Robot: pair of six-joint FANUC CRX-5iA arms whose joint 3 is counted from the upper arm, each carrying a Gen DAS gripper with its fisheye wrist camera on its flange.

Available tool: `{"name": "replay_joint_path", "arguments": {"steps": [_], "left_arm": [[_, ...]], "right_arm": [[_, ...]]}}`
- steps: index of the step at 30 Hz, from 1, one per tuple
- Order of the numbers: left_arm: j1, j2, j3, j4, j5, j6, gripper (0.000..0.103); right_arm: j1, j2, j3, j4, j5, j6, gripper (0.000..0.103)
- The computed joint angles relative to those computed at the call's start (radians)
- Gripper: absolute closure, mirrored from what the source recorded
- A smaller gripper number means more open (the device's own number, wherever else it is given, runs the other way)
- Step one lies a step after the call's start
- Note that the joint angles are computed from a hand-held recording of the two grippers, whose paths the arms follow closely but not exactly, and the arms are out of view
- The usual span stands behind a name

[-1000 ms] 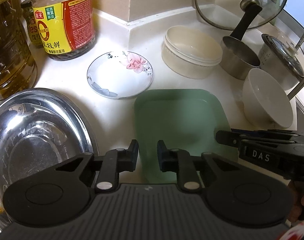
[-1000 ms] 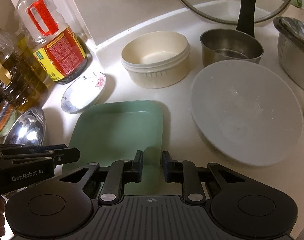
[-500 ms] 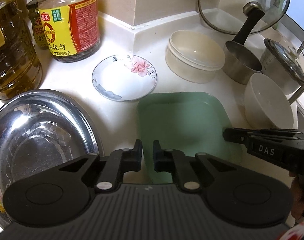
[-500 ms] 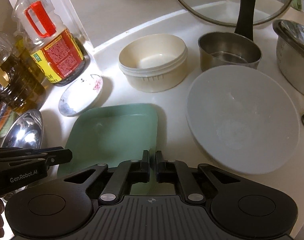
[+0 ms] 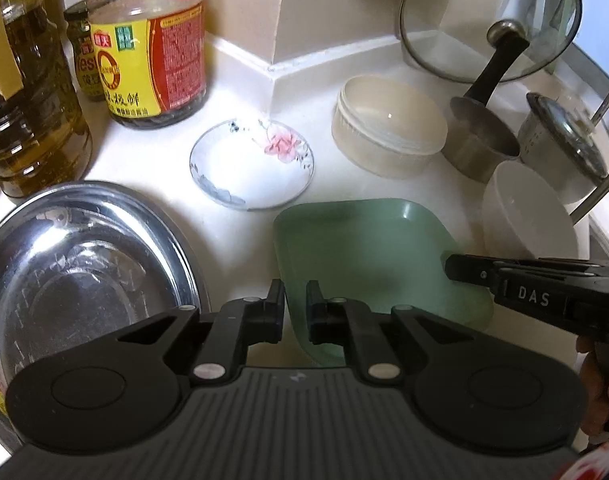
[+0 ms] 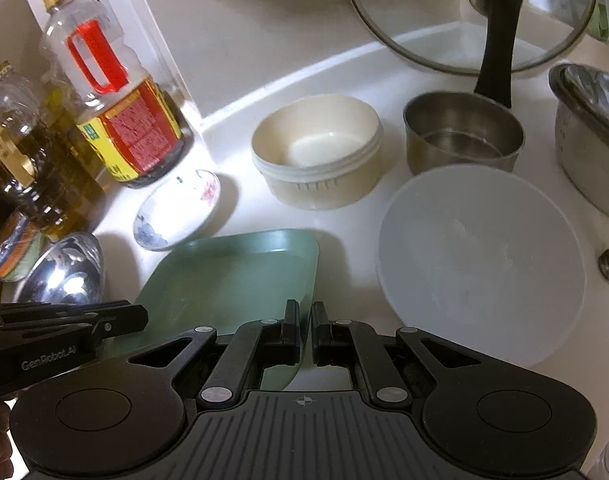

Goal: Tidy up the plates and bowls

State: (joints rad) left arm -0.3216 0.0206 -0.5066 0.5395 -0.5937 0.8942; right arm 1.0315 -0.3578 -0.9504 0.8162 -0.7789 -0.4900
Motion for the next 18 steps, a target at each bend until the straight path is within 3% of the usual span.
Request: {"name": "replay_joint_path", "arguments": {"steps": [6, 12, 18], "left_arm": [[0.005, 0.037, 0.037, -0.048, -0.04, 0.057, 0.093], [0.002, 0.061, 0.066, -0.084, -0.053, 0.093, 0.089], [-0.007, 0.071, 0.072, -0.092, -0.048, 0.089, 0.091]], "right_arm": [[-0.017, 0.015, 0.004, -0.068, 0.042, 0.039, 0.097], [-0.039, 0.017, -0.003, -0.053, 0.067, 0.033, 0.097], [-0.036, 0.043, 0.007, -0.034, 0.052, 0.046, 0.097]]}}
